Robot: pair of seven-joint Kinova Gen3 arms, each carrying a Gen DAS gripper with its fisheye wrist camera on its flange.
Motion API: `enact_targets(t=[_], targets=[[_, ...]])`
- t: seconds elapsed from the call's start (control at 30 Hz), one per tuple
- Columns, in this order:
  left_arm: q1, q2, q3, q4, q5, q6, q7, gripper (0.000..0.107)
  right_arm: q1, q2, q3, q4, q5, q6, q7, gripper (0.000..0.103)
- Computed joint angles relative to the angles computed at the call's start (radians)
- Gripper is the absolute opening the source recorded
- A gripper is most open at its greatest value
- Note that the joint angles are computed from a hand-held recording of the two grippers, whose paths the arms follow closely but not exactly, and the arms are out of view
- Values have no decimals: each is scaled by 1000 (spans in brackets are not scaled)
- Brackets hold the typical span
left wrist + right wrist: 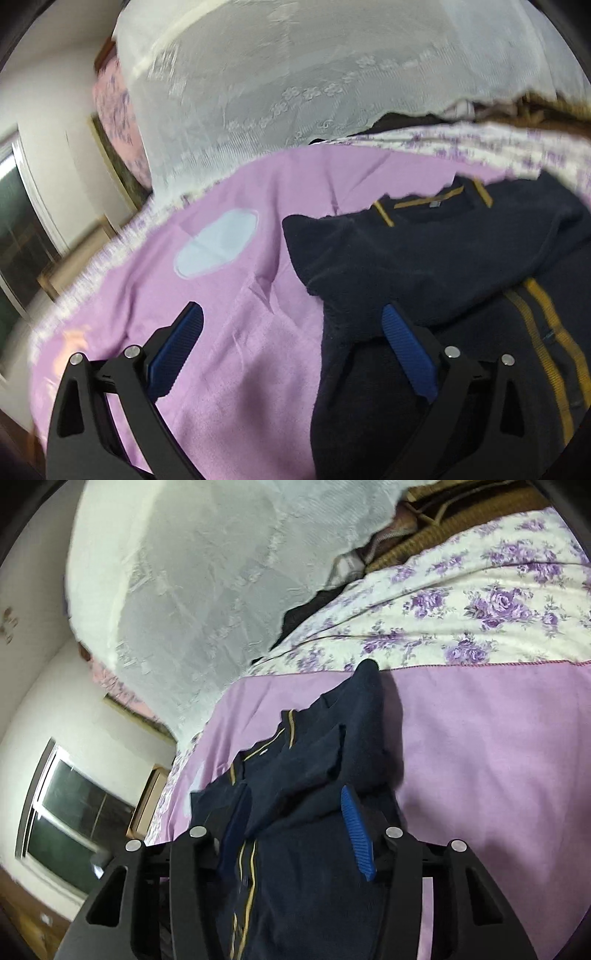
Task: Fold small clothes
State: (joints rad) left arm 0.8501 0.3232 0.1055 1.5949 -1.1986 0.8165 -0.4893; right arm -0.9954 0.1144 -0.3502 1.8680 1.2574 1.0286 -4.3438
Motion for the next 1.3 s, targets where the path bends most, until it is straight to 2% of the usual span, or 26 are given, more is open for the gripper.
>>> enact_targets(t=[0.07, 0.13, 0.27, 0.33, 0.37, 0.4, 0.43, 0.57, 0.6, 0.67, 0.73, 0.8, 0.87, 0.93, 1.0, 1.07, 1.13, 1.17, 1.23, 1.3], targets=[[3, 26, 17, -9, -33, 47, 18, 97, 44, 2, 7, -14, -28, -53, 39, 51], [-12, 45, 43, -41, -17, 95, 1, 99, 129, 18, -17, -49, -91, -112, 119, 50], [37, 42, -49, -53, 47, 81, -2, 99, 224, 73, -57, -129, -198, -119, 282, 49], [66, 41, -100, -60, 88, 65, -24, 99, 269, 124, -100, -183, -236, -87, 363, 43], [58, 43, -97, -70, 113, 68, -42, 99, 266, 154, -107, -218, -243, -50, 404, 33], [31, 45, -76, -88, 153, 79, -72, 99, 248, 172, -99, -248, -249, -13, 445, 28], [-14, 44, -36, -102, 194, 83, -106, 99, 222, 182, -77, -271, -250, 8, 485, 16], [-197, 18, 93, -105, 357, 41, -150, 99, 47, 187, 72, -355, -189, 114, 623, 14], [-223, 8, 103, -102, 397, 30, -159, 99, 7, 192, 102, -379, -172, 142, 664, 13], [-220, -9, 75, -84, 440, 9, -150, 99, -19, 209, 127, -411, -183, 172, 733, 13], [-167, -19, 11, -71, 452, -1, -149, 99, 29, 227, 100, -399, -230, 162, 749, 14], [-136, -35, -17, -49, 432, -11, -120, 99, 100, 225, 70, -335, -302, 92, 700, 14], [-107, -87, -65, -11, 427, -57, -84, 99, 97, 159, 102, -256, -317, 12, 618, 13], [-153, -133, -51, 1, 487, -128, -113, 99, 21, 96, 187, -192, -268, -18, 537, 19], [-245, -123, 30, -47, 568, -141, -193, 99, -44, 85, 231, -180, -196, -1, 500, 19], [-326, -68, 123, -140, 636, -110, -274, 99, -35, 94, 214, -200, -161, -32, 529, 19], [-355, 3, 169, -232, 662, -76, -350, 99, 44, 131, 139, -247, -154, -72, 608, 19], [-343, 39, 164, -278, 666, -49, -368, 99, 90, 151, 93, -269, -158, -80, 649, 19], [-294, 120, 105, -371, 697, 5, -416, 99, 172, 193, 5, -323, -187, -64, 730, 19], [-259, 199, 38, -459, 749, 87, -478, 99, 226, 246, -36, -365, -258, -38, 811, 18]])
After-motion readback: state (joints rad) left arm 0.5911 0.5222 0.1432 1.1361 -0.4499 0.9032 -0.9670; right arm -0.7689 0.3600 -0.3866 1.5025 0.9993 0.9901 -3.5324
